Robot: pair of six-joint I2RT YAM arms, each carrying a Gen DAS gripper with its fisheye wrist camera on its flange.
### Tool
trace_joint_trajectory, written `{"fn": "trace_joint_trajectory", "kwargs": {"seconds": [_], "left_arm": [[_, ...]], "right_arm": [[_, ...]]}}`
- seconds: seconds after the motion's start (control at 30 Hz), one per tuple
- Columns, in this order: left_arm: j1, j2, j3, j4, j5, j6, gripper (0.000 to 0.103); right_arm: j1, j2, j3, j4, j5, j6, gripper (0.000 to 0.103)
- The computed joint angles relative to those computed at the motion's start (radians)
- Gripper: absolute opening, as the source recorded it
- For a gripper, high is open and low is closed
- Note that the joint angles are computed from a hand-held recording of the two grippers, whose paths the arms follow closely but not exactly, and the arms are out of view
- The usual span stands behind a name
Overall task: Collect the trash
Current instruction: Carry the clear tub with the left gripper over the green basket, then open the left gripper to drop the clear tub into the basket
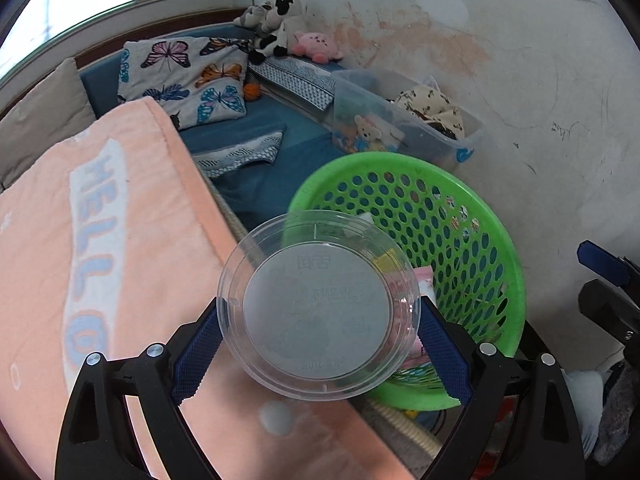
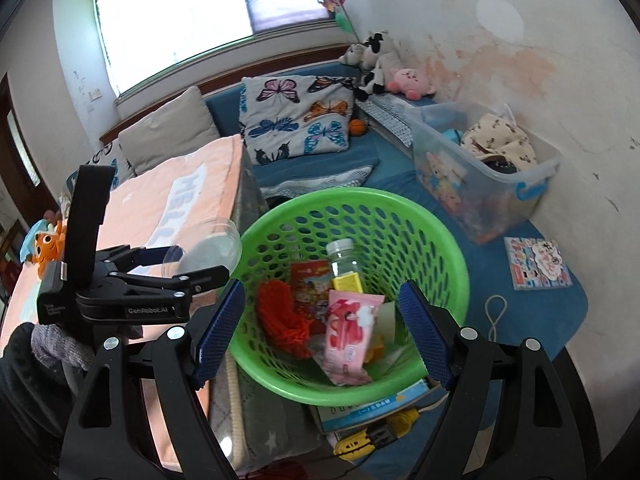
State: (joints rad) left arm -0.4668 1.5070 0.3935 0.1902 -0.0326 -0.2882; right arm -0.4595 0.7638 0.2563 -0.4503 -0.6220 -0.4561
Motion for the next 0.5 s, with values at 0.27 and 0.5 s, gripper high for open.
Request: {"fn": "trace_joint_trajectory", "kwargs": {"seconds": [0.27, 0.5], "left_arm": [[-0.043, 0.093, 0.049, 0.019, 0.015, -0.026, 0.09], [-0.034, 0.12, 0.049, 0.037, 0.049, -0.029, 0.092]], "right_arm": [[-0.068, 0.036, 0.006, -0.006, -0.035, -0.042, 0.079], [-0.056, 0.023, 0.012, -0.017, -0.033, -0.029, 0.079]]}}
